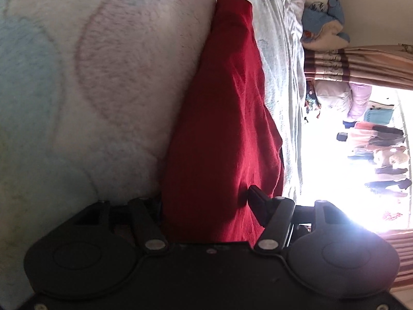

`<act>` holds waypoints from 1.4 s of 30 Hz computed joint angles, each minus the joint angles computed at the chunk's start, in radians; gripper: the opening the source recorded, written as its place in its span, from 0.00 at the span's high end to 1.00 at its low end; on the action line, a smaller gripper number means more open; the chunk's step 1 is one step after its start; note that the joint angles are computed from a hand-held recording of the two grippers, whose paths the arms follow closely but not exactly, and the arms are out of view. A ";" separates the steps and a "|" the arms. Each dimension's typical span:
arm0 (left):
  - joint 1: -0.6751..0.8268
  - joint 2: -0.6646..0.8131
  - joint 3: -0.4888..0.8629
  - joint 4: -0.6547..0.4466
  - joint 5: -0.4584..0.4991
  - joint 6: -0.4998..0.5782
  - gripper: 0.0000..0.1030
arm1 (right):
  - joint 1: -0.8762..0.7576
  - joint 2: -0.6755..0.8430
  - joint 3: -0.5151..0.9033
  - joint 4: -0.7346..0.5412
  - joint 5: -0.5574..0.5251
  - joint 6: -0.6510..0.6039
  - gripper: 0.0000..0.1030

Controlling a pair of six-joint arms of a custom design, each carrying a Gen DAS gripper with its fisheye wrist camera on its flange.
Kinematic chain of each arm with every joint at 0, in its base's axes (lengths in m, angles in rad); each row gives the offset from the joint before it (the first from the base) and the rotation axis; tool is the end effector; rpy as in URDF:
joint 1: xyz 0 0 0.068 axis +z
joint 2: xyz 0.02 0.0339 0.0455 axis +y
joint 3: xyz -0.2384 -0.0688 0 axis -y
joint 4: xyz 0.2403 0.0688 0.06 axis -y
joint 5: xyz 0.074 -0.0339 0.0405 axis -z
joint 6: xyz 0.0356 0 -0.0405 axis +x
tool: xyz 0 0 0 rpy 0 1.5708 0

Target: Fold small clothes

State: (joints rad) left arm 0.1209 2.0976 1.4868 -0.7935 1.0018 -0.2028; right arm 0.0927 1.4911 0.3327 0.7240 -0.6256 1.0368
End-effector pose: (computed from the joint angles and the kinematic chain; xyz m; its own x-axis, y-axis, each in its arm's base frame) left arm 0.3874 0.0169 0.1390 -0.9737 -0.2276 0.0050 -0.1251 0.5164 -0.8471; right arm 0.2426 0.0435 0.1117 -0.7332 0.6326 -0.2496 0.0533 0.4193 0.9063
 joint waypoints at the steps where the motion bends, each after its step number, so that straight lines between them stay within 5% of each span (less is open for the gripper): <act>1: 0.002 -0.004 -0.004 -0.005 -0.005 0.005 0.38 | 0.008 0.011 0.011 0.001 0.010 0.003 0.31; 6: -0.019 -0.104 -0.109 0.092 -0.069 -0.038 0.46 | 0.014 -0.019 0.017 -0.065 0.053 -0.001 0.38; 9: -0.052 -0.171 -0.149 0.115 -0.146 -0.013 0.55 | 0.043 -0.092 0.038 -0.233 0.137 -0.051 0.62; 11: -0.057 -0.183 -0.148 0.118 -0.170 0.006 0.68 | 0.054 -0.137 0.038 -0.297 0.177 -0.061 0.68; 17: -0.100 -0.277 -0.150 0.095 -0.260 0.061 0.75 | 0.141 -0.242 0.127 -0.519 0.317 -0.091 0.73; 25: -0.074 -0.337 -0.069 0.015 -0.276 0.163 0.75 | 0.199 -0.284 0.284 -0.686 0.366 -0.158 0.73; 34: 0.144 -0.196 0.365 -0.196 -0.224 0.298 0.75 | 0.348 0.033 0.704 -0.636 0.418 -0.246 0.73; 42: 0.267 0.233 0.787 -0.345 -0.251 0.385 0.71 | 0.397 0.526 1.115 -0.580 0.393 -0.214 0.73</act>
State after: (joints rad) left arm 0.3875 2.3306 2.2743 -1.1383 0.7504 0.1818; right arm 0.4896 2.0166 1.4473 0.1445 -0.2327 0.8232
